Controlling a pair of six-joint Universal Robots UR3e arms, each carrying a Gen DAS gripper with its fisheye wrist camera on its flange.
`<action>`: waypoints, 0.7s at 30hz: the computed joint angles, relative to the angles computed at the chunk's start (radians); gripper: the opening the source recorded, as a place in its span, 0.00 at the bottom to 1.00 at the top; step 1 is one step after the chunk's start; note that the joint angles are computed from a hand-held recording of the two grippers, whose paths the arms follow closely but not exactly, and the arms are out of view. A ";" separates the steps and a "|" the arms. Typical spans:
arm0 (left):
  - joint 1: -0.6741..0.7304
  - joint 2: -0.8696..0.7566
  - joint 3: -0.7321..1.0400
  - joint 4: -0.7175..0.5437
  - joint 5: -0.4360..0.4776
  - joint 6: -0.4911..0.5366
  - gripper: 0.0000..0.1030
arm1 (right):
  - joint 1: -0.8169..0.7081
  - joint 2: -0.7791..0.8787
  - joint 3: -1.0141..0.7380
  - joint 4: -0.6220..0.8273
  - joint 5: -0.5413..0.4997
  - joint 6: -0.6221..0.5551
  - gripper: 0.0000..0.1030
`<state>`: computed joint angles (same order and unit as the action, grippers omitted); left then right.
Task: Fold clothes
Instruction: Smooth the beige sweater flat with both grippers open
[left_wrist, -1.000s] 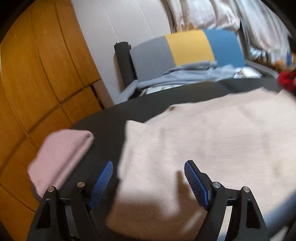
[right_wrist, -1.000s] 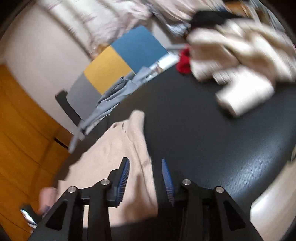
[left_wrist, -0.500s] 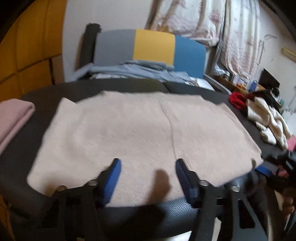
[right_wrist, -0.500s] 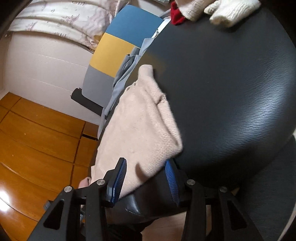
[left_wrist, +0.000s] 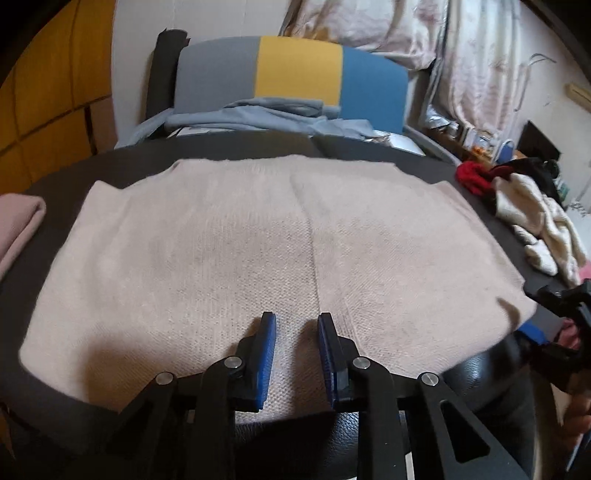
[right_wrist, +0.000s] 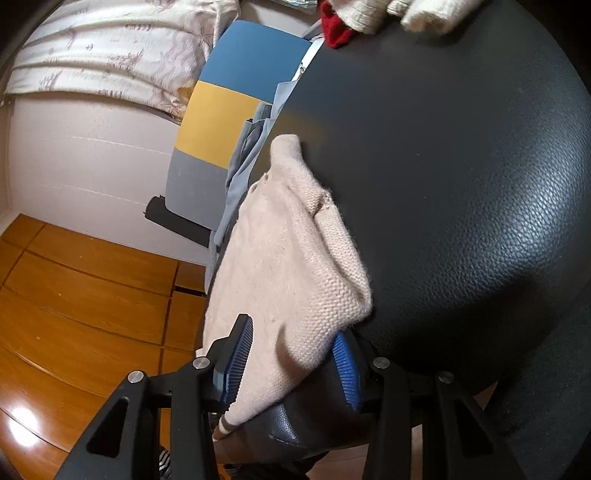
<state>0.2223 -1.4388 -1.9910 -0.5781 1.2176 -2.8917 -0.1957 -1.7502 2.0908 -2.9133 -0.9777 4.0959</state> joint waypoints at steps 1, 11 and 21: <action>-0.016 -0.008 -0.001 0.016 0.025 -0.010 0.24 | 0.010 0.006 -0.012 0.007 -0.015 -0.007 0.43; -0.062 -0.022 -0.040 0.095 0.084 -0.023 0.34 | 0.084 0.060 -0.094 0.041 -0.119 -0.029 0.43; -0.019 -0.008 -0.054 0.074 0.026 -0.017 0.33 | 0.136 0.134 -0.194 0.082 -0.194 -0.030 0.43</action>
